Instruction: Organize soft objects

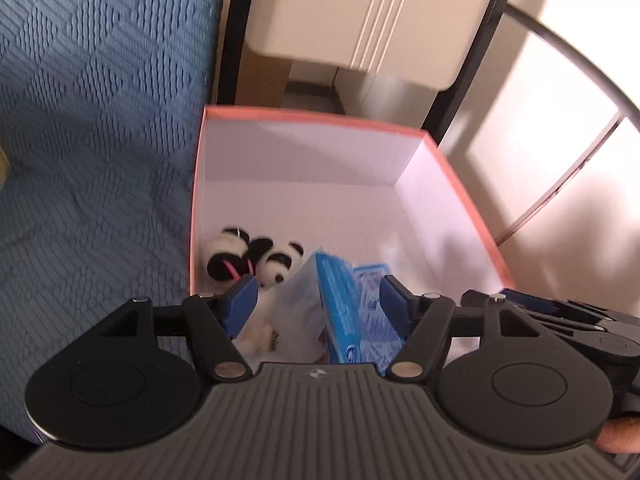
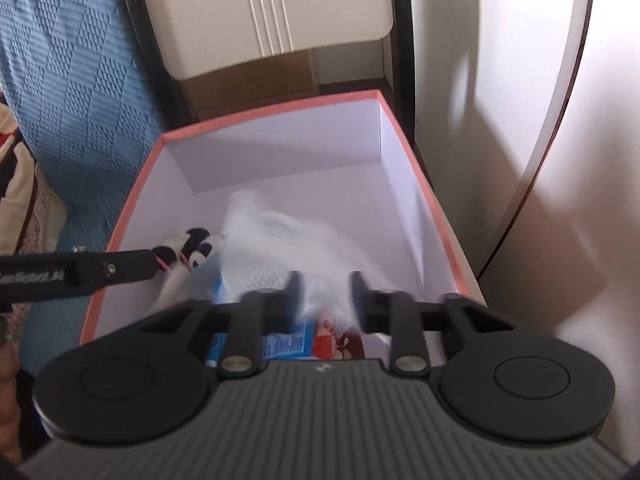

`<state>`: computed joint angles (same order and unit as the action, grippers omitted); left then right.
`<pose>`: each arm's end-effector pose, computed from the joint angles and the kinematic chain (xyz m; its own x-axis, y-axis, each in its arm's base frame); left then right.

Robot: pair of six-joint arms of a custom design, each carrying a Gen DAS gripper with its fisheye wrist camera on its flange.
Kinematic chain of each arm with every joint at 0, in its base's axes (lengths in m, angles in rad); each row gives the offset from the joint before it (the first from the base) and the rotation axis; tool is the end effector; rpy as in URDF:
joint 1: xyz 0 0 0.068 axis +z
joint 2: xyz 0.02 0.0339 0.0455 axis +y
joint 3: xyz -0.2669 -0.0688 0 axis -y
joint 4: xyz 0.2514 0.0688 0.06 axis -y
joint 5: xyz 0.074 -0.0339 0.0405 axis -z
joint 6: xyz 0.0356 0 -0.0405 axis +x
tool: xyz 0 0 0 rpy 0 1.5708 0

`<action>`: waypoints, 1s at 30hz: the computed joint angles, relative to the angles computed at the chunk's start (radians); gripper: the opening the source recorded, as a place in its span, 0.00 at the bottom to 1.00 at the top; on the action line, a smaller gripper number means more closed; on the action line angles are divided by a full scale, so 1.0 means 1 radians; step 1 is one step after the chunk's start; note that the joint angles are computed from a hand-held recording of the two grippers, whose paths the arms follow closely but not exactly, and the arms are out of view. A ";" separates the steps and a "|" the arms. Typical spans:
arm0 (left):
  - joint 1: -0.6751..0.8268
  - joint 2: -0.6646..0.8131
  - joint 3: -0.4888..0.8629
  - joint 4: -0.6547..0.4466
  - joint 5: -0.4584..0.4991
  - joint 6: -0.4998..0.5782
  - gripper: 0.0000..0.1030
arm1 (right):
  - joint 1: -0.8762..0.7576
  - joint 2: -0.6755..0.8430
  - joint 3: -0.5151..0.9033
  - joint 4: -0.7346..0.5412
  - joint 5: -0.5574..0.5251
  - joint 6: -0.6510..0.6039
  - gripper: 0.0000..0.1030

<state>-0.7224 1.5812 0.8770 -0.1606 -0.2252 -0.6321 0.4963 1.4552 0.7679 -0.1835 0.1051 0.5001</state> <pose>0.2481 -0.2081 0.1806 -0.7772 -0.0827 -0.6238 0.0950 0.9645 -0.2462 0.2586 0.1358 0.1818 -0.7888 0.1152 -0.6038 -0.0409 0.9703 0.2385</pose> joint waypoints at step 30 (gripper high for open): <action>-0.104 -0.706 -0.064 -0.323 -0.177 0.082 0.80 | 0.329 -0.350 0.193 -0.360 0.349 0.088 0.60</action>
<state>-0.8263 0.8752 0.8128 -0.4832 -0.4024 -0.5496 0.8253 1.1055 0.9609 -0.5438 0.4540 0.5880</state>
